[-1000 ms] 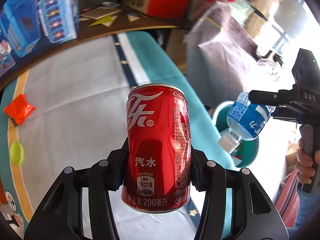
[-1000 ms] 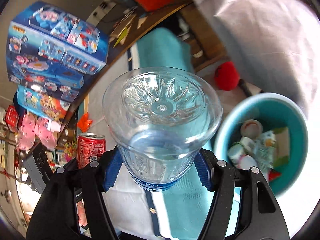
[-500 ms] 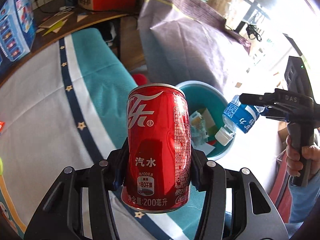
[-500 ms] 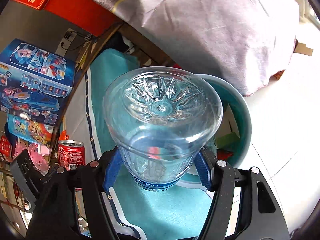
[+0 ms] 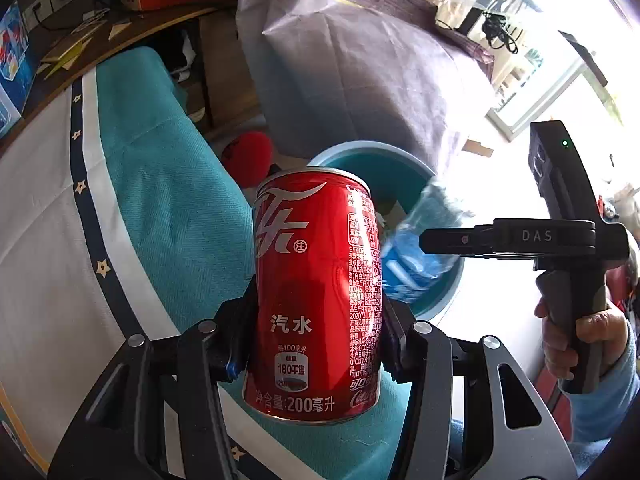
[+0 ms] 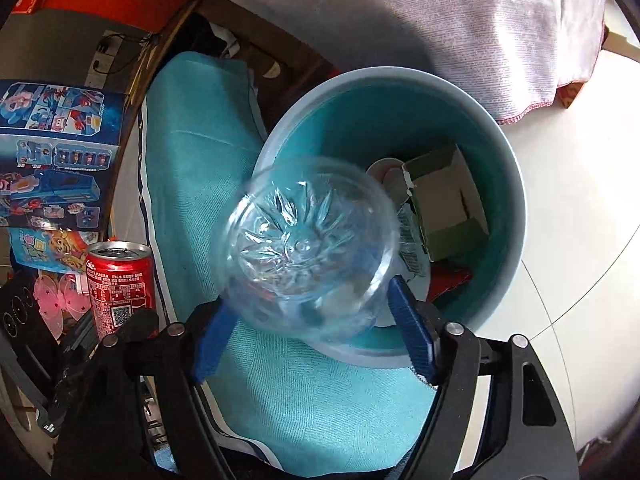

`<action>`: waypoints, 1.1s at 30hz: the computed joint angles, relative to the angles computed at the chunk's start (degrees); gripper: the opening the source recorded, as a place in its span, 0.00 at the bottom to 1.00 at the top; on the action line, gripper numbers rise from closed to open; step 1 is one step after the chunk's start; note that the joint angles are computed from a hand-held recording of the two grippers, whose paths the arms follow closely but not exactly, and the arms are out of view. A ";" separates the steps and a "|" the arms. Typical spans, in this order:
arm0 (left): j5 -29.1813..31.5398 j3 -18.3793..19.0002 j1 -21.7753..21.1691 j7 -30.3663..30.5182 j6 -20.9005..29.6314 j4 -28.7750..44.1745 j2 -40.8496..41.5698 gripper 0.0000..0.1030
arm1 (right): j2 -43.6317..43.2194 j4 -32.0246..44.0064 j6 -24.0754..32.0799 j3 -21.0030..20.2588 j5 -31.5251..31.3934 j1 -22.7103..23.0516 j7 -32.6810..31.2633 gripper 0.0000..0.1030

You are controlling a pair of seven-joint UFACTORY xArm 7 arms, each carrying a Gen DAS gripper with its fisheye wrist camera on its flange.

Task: Collect trash
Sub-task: 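Carry the can and bottle over the teal bin and open both grippers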

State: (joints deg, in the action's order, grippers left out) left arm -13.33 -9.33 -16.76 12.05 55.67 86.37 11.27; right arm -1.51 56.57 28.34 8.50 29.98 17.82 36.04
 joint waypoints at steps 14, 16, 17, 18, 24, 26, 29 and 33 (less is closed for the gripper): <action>2.08 -0.63 -1.66 -1.16 2.32 3.38 4.08 0.50 | -4.46 -7.37 -2.44 -1.50 2.47 -0.69 3.16 0.80; 2.31 -0.80 -2.03 -1.03 2.49 3.83 4.53 0.50 | -5.06 -8.08 -2.60 -1.68 2.44 -0.73 3.82 0.81; 2.42 -0.90 -2.27 -1.07 2.59 4.13 4.83 0.50 | -5.43 -8.42 -2.61 -1.76 2.30 -0.75 4.16 0.81; 2.48 -0.99 -2.51 -1.17 2.78 4.53 5.19 0.50 | -5.71 -8.65 -2.60 -1.85 2.29 -0.73 4.39 0.81; 2.38 -1.55 -3.76 -1.32 3.42 6.74 6.91 0.51 | -7.32 -9.48 -2.37 -1.95 0.26 -0.80 7.09 0.82; 2.47 -1.64 -4.18 -1.57 3.42 7.31 7.13 0.54 | -7.86 -9.55 -2.01 -1.91 -1.12 -0.97 8.27 0.82; 3.38 -1.35 -4.57 -1.94 1.37 5.74 5.81 0.78 | -8.48 -9.60 -1.52 -1.88 -2.90 -1.16 10.02 0.82; 3.88 -0.86 -4.04 -2.54 -0.02 4.06 4.25 0.90 | -8.83 -9.73 -1.54 -1.81 -4.29 -1.22 12.08 0.86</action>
